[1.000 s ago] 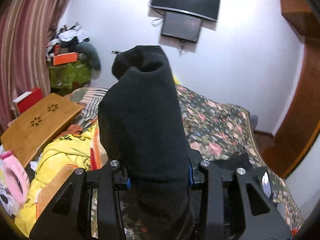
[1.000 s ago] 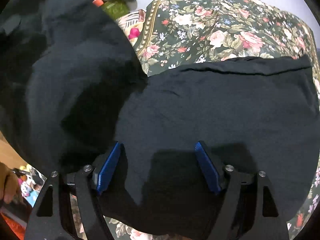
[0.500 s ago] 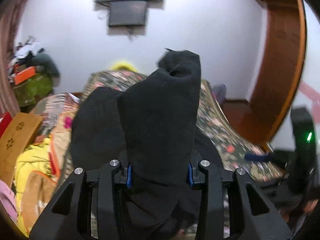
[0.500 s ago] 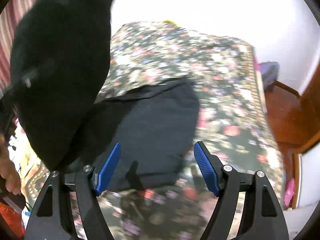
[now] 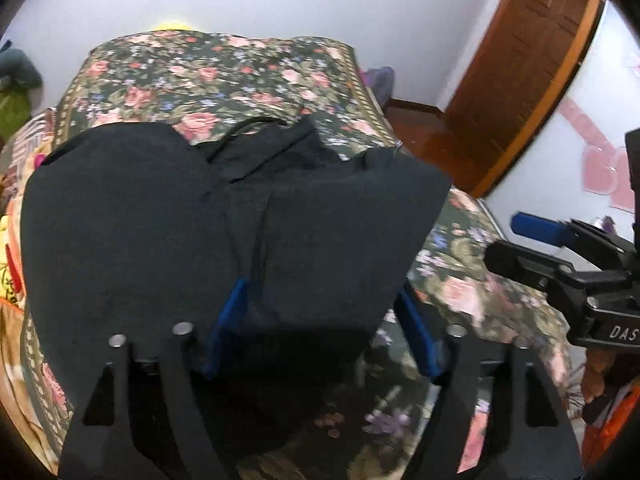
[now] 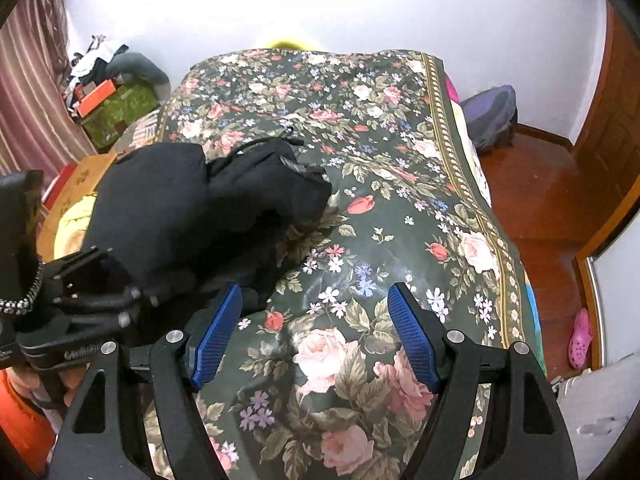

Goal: Fold large clothes

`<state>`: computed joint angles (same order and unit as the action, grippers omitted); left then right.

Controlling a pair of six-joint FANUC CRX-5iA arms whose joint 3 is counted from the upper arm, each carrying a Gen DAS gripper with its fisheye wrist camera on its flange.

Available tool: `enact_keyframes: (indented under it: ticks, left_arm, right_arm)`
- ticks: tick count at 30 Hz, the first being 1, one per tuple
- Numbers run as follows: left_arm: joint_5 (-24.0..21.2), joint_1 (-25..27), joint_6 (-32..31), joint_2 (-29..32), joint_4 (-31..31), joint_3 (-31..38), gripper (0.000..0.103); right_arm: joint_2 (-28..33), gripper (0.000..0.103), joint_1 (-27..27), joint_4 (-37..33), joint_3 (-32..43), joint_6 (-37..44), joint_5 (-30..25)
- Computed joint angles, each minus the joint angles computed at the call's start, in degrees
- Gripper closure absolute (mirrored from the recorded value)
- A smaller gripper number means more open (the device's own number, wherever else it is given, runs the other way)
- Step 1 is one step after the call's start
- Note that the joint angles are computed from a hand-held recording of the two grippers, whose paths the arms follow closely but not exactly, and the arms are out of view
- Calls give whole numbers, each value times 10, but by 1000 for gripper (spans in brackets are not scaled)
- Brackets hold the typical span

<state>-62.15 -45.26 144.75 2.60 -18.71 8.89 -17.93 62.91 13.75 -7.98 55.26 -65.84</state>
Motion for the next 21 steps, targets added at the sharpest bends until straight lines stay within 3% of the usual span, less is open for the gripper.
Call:
enact_keyframes:
  ticks: [3,7,10,14,17,21]
  left_arm:
    - [-26,-11,2,-3,-9,14,26]
    - [-26,-26,21,-27,-24,10,26]
    - [-38,-50,38,-51,-64,8,26]
    - [-110,-93,95,-66,-151,24,25]
    - [-198,-110,128,-61,-202,36,25]
    - [-211,-83,159,-73,-179,0,25]
  right_arm:
    - [-9,31,11,9,4,-1,8]
    - [-12,31,22,12,15,7,23]
    - [-5,31,25,-4,31,19,38]
    - [17,31,32,-14,48,19,57]
    - [35,31,30,-29,56,24,63]
    - [64,31,36,5,50,2,52]
